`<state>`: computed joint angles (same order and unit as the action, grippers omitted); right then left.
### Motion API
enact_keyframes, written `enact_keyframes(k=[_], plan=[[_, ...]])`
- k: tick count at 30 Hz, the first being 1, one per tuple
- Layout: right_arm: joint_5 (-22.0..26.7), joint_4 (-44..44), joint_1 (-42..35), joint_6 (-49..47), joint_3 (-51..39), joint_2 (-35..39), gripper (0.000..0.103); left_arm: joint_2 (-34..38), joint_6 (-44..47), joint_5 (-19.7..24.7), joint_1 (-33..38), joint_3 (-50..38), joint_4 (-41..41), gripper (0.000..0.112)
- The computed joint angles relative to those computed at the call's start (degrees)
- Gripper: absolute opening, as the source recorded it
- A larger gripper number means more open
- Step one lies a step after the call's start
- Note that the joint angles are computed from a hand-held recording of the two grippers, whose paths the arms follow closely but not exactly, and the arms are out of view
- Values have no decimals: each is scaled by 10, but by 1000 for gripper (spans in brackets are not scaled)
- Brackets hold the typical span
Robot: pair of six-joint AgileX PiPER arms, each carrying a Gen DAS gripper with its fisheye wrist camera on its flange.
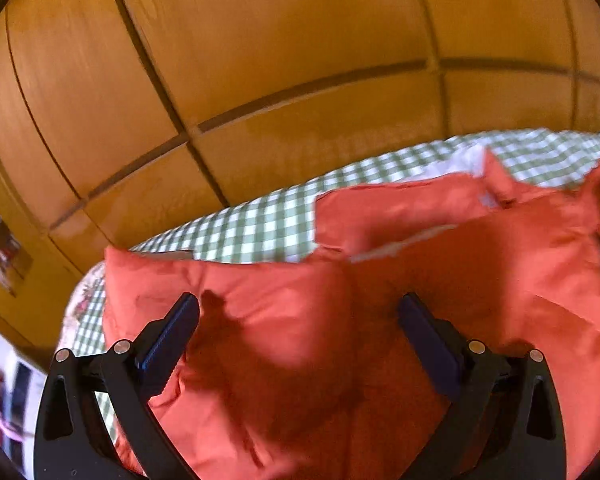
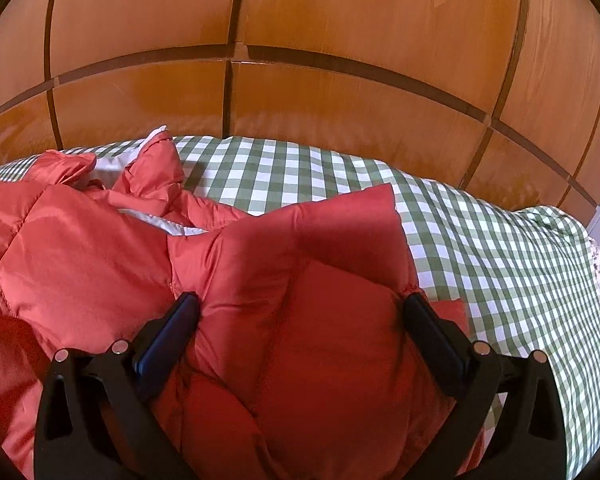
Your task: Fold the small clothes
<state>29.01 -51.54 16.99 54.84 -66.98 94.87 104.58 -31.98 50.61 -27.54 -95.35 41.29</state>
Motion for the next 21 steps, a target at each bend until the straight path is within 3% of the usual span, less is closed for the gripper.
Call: enact_keyframes(k=[5,9,13,18,21], plan=[[-4,61,-15,-45,-18,12,101,65,22,4,58,-61,-57,100],[-14,87,-24,-61,-21,16,101,76,30,-44,91,-52,-106,100],[-27,103,-32,-73,-19,18,101,69,19,-77,99,-24,-114,100],[-27,83,-28,-57,-16,19,101,51,47,-62,106,-15,-144,100],[-25,81,-28,-55,-17,20,101,0,4,-63,93,35,-77,100]])
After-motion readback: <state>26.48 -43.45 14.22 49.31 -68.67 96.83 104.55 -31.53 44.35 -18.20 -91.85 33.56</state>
